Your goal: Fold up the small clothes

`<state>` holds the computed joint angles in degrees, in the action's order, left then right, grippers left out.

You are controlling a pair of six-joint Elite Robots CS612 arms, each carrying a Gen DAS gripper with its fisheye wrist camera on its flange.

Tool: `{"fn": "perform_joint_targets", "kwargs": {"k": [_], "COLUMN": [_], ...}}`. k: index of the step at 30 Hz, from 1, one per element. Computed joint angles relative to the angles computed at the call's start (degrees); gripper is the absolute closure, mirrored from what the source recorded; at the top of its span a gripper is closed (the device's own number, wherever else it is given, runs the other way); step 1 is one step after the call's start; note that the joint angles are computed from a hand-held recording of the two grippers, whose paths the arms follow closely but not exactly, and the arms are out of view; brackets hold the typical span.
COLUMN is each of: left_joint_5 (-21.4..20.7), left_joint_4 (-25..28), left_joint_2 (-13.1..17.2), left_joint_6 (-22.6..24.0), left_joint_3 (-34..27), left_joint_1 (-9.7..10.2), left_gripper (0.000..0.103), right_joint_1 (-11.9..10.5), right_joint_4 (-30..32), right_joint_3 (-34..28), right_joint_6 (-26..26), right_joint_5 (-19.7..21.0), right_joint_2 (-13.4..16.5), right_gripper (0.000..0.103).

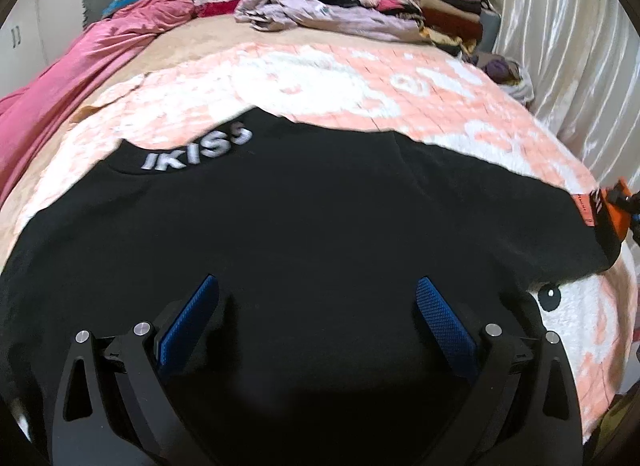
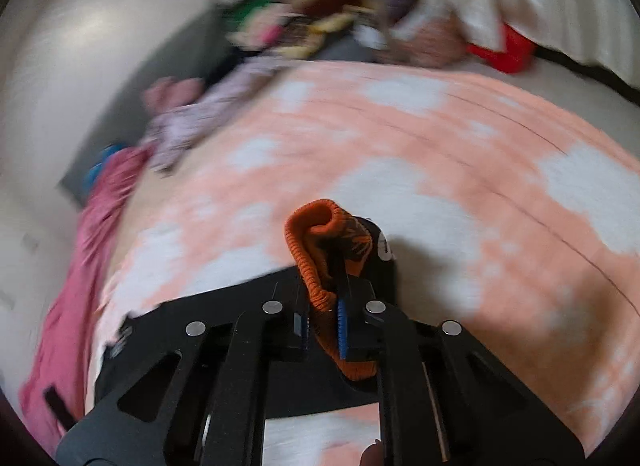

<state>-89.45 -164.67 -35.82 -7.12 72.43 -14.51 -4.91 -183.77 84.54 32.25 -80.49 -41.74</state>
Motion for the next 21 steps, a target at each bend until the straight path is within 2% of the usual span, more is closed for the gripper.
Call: {"fn": "perform_joint_targets", "kwargs": {"k": [3,5,10,14,15,17,18,19,21], "left_joint_5": [-0.1,-0.55,-0.46,-2.43,-3.38,-5.43,-6.36,-7.19,-8.54], "left_joint_4": [-2.06,-3.5,-4.68,-5.73,-5.66,-5.16,-4.64,-4.18,-4.1], "left_joint_2": [-1.05,-1.72,-3.15,-3.71,-3.72,-3.63,-3.49,-3.31,-2.88], "left_joint_6": [-1.06,-1.89,-2.87,-3.57,-3.63,-4.15,-4.7,-5.04,-5.19], "left_joint_3": [1.67,2.76,4.82,5.88,5.94,5.94,5.77,5.54,5.07], "left_joint_1": [0.84,1.57,3.07,3.82,4.05,4.37,4.49,4.56,4.57], "left_gripper": [0.004,0.004,0.004,0.004,0.004,0.004,0.004,0.004,0.004], "right_joint_1": [0.92,2.07,5.33,7.27,7.66,8.28,8.45,8.57,8.65], "right_joint_4": [-3.25,-3.2,4.41,10.78,11.54,12.89,12.95,12.82,11.63], "right_joint_3": [-1.25,-3.44,-10.66,-15.3,-15.89,-17.7,-17.84,-18.33,-17.48], "right_joint_6": [-3.23,-5.44,-12.49,-16.53,-17.17,-19.67,-20.52,-21.05,-22.23], "right_joint_5": [6.64,10.52,16.93,20.77,21.77,25.03,25.82,25.86,25.07], "right_joint_2": [0.36,1.07,3.61,5.83,6.2,7.4,7.54,7.8,7.38], "right_gripper": [0.099,0.099,0.099,0.099,0.096,0.082,0.062,0.057,0.057]}}
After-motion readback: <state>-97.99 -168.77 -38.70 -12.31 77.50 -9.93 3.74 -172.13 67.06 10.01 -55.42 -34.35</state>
